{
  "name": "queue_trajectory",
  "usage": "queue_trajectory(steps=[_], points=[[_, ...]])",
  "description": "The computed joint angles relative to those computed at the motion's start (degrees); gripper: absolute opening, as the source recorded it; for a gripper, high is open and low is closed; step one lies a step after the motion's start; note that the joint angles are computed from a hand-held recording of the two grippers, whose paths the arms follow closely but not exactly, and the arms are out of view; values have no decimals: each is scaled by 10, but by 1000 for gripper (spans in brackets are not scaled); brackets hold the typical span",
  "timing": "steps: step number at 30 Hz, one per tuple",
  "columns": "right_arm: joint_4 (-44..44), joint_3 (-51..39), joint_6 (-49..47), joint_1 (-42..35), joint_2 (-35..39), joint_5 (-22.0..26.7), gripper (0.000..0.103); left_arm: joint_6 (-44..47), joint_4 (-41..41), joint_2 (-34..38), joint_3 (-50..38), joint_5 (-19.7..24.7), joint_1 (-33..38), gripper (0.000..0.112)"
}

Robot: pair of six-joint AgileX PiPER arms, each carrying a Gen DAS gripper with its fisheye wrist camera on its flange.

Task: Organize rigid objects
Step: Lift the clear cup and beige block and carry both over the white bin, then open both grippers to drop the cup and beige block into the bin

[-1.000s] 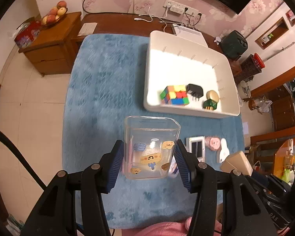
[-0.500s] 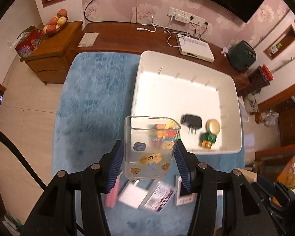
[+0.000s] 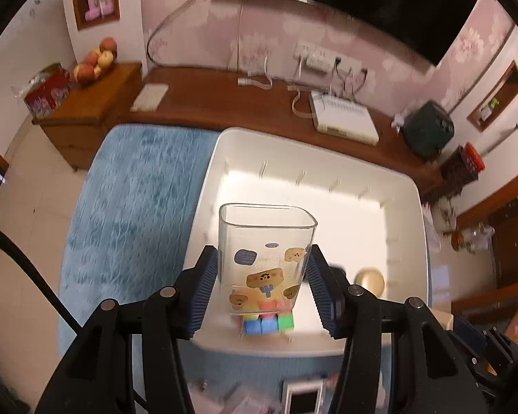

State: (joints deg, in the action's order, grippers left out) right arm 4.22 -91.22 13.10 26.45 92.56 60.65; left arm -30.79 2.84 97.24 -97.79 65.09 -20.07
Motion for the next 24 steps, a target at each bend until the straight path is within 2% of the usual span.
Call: queue_trajectory(steps=[4,9,21,23,24], points=[[16,18,-23,-18,10,-30,26,-47,36,-18,60,-85,-14,56],[21,32,-32,-28,21,-55,27,-91,72,-25,102,-141,-26,56],[22,36,-43,-27,23,-80,27,-106,107,2,89,-119,-44,57],[21,35,-43,-25,21,-80,27,-101,105,3,85,-114,-44,66],[22,34,-42,-25,20,-78,27,-104,109,1,84,-113,-46,75]])
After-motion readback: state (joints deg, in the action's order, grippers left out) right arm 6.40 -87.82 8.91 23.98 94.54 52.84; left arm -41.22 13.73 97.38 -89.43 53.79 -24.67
